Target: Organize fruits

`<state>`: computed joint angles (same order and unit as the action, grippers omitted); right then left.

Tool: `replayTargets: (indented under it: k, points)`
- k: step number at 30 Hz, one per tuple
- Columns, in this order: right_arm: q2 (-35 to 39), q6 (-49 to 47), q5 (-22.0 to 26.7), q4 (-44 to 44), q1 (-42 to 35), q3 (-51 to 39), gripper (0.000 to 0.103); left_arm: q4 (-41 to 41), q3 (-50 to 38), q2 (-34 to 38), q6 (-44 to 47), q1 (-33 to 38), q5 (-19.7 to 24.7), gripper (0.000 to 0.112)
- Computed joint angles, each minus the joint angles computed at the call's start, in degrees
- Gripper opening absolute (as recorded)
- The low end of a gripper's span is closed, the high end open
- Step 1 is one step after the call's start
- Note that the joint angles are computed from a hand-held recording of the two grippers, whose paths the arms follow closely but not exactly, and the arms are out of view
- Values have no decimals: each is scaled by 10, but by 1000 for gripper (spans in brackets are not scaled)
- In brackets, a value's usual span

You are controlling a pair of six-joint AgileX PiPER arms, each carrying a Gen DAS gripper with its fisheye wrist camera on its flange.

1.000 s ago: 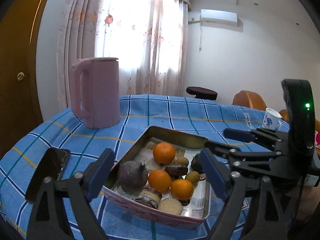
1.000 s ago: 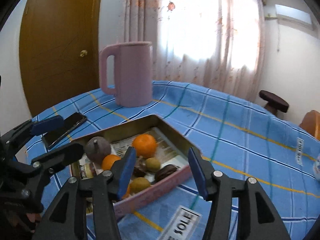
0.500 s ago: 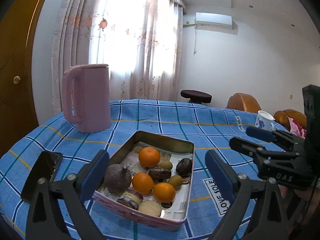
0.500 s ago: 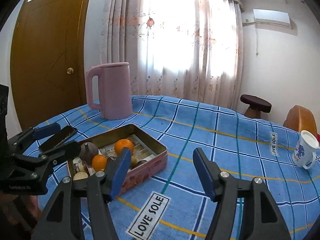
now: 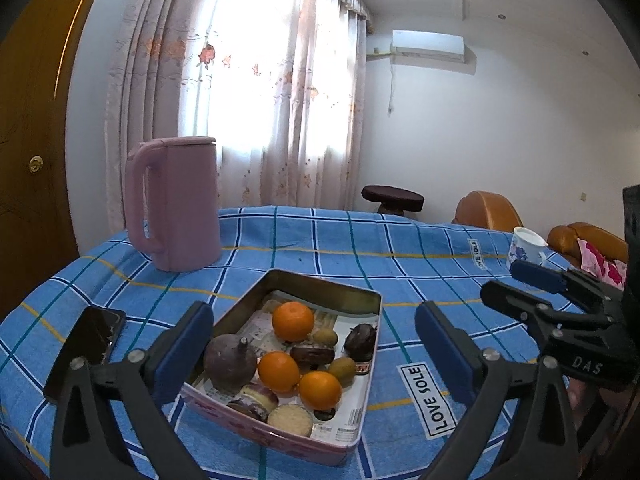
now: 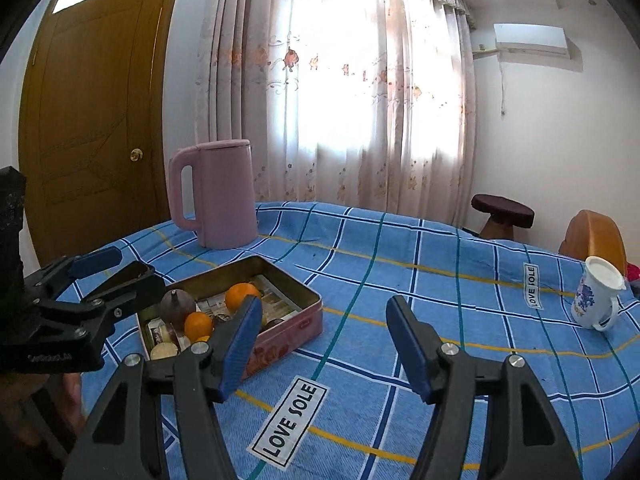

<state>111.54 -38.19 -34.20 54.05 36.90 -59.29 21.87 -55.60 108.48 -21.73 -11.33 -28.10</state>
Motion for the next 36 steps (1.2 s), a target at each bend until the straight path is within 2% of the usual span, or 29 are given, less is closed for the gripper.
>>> replayTargets:
  k: [9, 16, 21, 27, 36]
  points:
    - [-6, 33, -26, -19, 4, 28, 66, -6, -5, 2, 10, -8, 11, 103]
    - [-4, 47, -39, -27, 7, 39, 66, -69, 7, -5, 71, -21, -1, 103]
    - [-11, 55, -54, -31, 11, 52, 66, -38, 11, -12, 42, -14, -7, 103]
    - [-16, 49, -74, -24, 21, 63, 66, -57, 15, -16, 63, -21, -9, 103]
    - [-14, 56, -77, -26, 19, 67, 67, -100, 12, -15, 97, -30, -7, 103]
